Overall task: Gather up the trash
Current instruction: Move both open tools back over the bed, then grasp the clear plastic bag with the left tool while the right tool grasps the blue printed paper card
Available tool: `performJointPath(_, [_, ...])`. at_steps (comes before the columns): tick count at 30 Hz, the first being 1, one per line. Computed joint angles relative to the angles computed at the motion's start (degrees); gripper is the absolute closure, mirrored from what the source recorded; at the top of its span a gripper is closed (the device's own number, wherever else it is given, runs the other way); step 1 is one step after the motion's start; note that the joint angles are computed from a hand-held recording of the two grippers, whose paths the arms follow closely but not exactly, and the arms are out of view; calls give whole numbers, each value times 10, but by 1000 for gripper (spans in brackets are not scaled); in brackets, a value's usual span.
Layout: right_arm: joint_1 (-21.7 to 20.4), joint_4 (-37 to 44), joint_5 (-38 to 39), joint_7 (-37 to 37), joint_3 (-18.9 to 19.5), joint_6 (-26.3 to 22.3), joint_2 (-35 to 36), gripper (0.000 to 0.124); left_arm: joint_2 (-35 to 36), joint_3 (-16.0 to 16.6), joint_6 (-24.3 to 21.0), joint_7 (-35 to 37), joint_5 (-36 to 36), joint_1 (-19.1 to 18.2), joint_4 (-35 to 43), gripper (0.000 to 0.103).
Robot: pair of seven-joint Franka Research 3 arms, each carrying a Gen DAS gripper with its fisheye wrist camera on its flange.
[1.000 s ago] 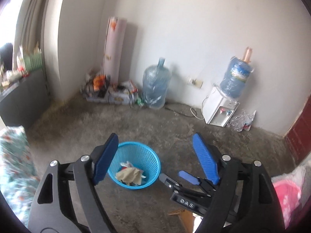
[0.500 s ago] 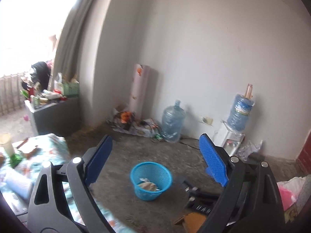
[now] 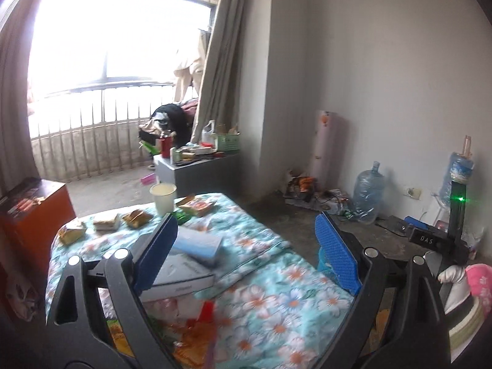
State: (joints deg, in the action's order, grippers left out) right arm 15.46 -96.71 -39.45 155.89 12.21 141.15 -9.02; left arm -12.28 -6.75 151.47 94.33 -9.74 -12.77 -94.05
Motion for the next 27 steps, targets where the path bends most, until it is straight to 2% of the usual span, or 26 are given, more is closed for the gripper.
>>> performJointPath(8, [42,52,71,-65,-11,15,57,28,-76,35,-19,-11,-2,18,-104,16])
performJointPath(13, [67,74,110,-92,-23,18,82,27,-87,49,-15,-14,-13,16,-126,16])
performJointPath(21, [95,119,215,-163,-41,32,132,28,-99,67,-18,-8,-28,17,-155,16])
performJointPath(27, [114,175,324,-236,-46,31,187,28,-111,79,-23,-8,-40,23,-179,16])
